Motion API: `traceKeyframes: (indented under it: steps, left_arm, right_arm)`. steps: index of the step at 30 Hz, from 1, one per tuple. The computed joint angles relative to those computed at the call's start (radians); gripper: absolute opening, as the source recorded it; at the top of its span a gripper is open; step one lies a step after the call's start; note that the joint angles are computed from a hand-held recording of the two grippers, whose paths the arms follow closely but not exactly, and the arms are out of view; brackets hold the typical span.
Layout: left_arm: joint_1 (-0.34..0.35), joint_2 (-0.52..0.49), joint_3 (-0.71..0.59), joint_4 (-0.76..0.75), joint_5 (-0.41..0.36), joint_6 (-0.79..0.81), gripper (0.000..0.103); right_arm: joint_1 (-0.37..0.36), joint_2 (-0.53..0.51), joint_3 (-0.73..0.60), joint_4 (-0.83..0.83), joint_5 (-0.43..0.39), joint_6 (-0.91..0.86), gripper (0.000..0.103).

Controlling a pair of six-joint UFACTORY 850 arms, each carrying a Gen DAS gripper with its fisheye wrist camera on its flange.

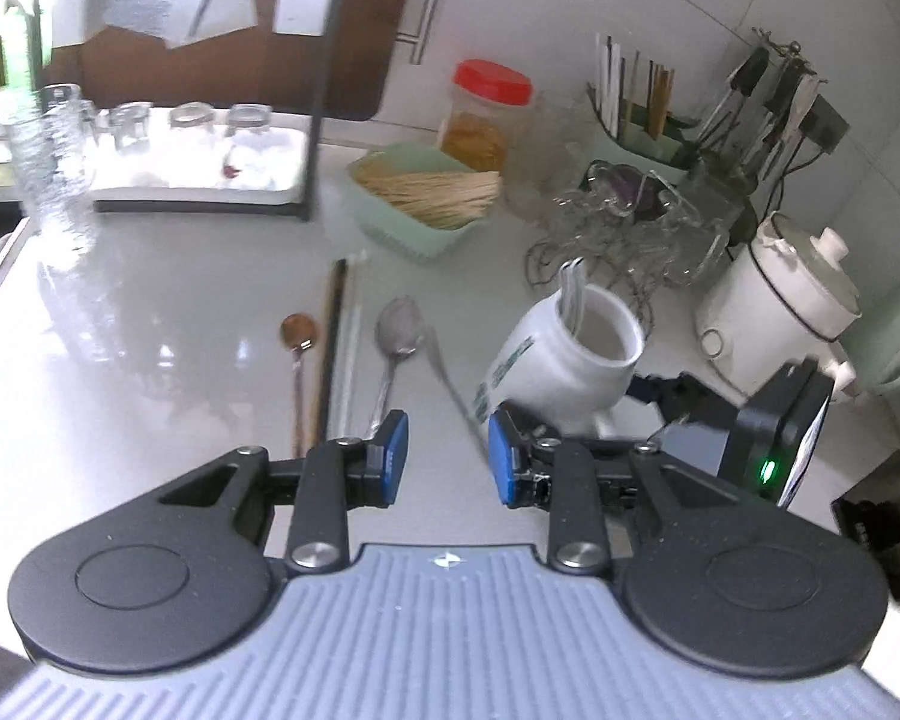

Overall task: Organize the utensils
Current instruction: 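Withdraw the open left tool from the mug toward the silver steel spoon, then lower the left tool onto the silver spoon's handle and close it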

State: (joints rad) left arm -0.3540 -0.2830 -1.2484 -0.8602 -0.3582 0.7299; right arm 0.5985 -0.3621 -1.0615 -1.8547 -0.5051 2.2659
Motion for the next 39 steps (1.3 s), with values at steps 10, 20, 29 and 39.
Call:
traceKeyframes:
  steps: [10, 20, 29, 39]
  left_arm:
    - [0.014, 0.037, 0.076, 0.216, 0.052, -0.166, 0.034]
    - [0.042, -0.068, -0.006, 0.004, 0.02, 0.107, 0.034]
    - [0.066, -0.264, -0.195, -0.199, -0.108, 0.416, 0.04]
    - [0.061, -0.466, -0.438, -0.196, -0.16, 0.522, 0.044]
  right_arm:
    - [-0.005, -0.004, -0.022, 0.084, 0.024, -0.081, 0.09]
    - [0.007, -0.023, -0.055, 0.192, -0.002, -0.144, 0.09]
    - [0.019, -0.046, -0.107, 0.373, -0.039, -0.255, 0.09]
    - [0.019, -0.06, -0.147, 0.52, -0.057, -0.375, 0.09]
